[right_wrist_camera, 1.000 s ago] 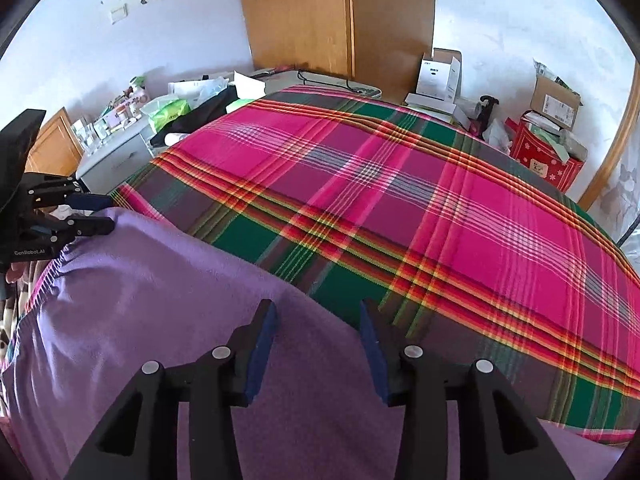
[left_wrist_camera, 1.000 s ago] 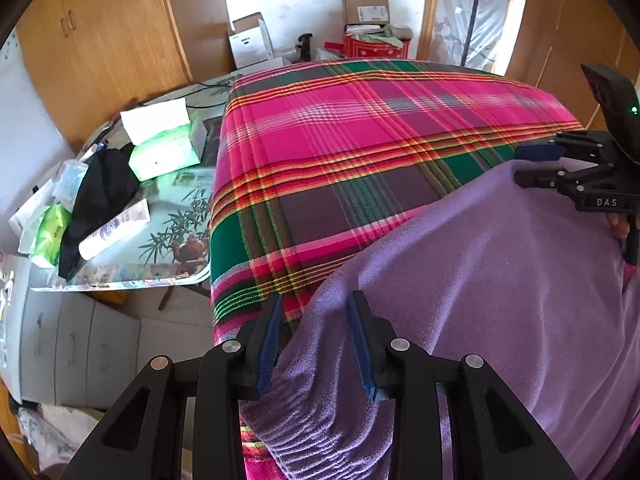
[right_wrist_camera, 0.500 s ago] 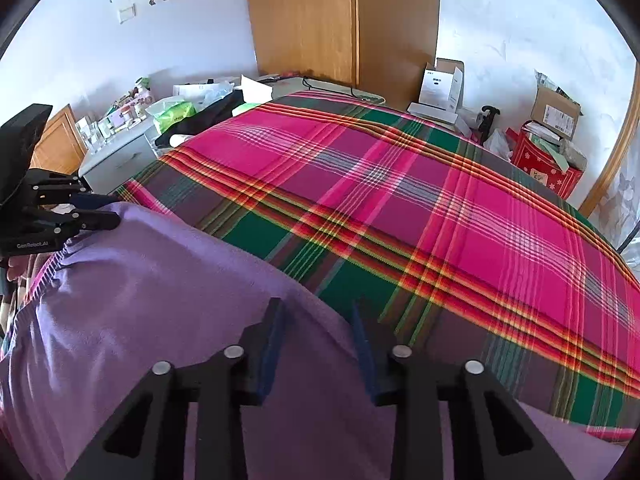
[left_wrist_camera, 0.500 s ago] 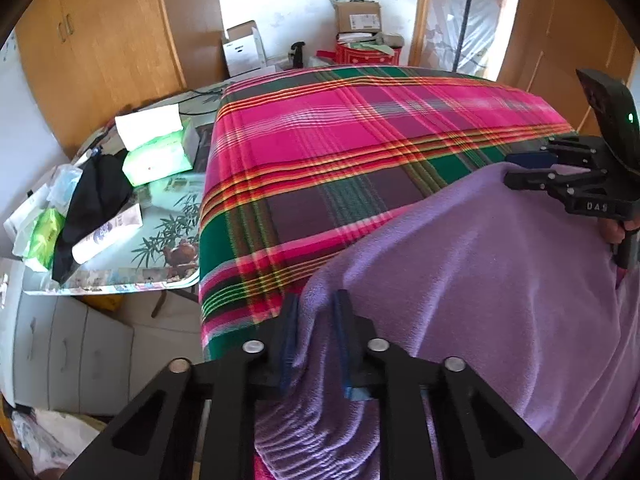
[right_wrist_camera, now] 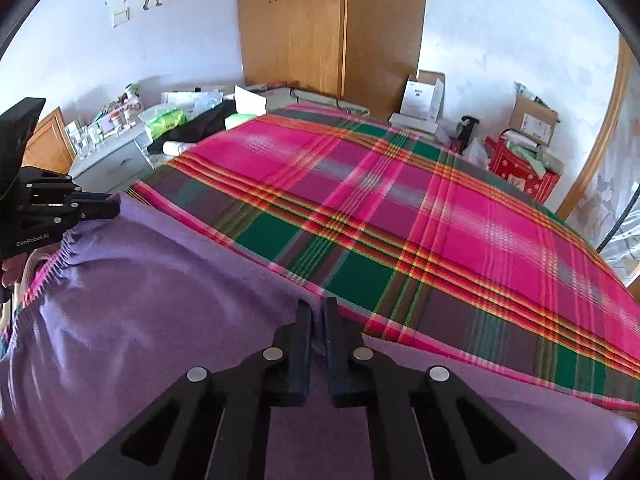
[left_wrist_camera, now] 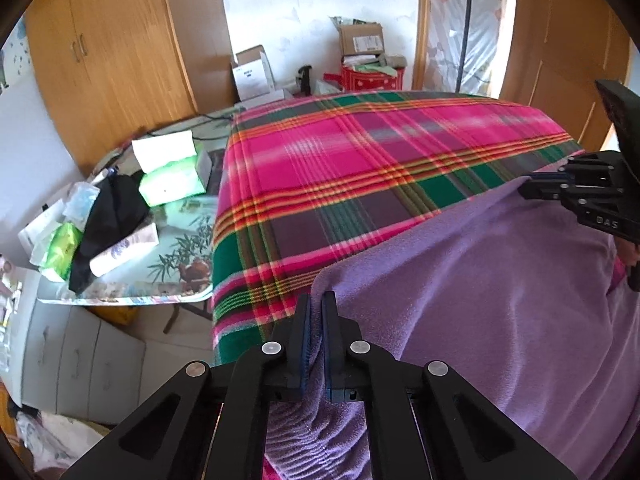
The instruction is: Fold clothes
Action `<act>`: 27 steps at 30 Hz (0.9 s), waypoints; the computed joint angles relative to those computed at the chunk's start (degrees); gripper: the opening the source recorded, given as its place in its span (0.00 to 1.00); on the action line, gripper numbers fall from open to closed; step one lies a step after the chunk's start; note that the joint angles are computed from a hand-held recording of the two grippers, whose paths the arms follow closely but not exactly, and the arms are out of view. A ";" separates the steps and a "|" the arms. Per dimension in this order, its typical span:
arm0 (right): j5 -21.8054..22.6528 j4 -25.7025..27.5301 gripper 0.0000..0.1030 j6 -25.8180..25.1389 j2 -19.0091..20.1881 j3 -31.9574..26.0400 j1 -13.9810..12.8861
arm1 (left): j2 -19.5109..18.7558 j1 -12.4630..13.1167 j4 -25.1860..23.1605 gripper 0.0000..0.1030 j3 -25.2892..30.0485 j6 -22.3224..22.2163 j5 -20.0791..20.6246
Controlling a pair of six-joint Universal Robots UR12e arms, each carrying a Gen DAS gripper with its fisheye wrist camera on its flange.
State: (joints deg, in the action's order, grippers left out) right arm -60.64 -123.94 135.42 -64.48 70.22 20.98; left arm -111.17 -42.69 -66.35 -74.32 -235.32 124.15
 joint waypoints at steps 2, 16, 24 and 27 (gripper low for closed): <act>0.85 -0.78 0.05 0.55 -1.05 1.00 -0.35 | 0.08 -0.19 0.00 0.05 0.03 -0.52 0.48; 3.90 -6.88 0.04 1.64 -8.82 8.97 -2.23 | 0.60 -3.02 0.55 0.05 0.89 -1.89 5.75; 4.85 -10.71 0.04 2.44 -12.62 13.34 -3.32 | 0.33 -5.22 -1.34 0.05 2.72 -2.66 8.75; 5.36 -11.48 0.04 2.73 -13.93 14.78 -3.76 | 0.16 -6.18 -2.29 0.05 3.44 -2.96 10.09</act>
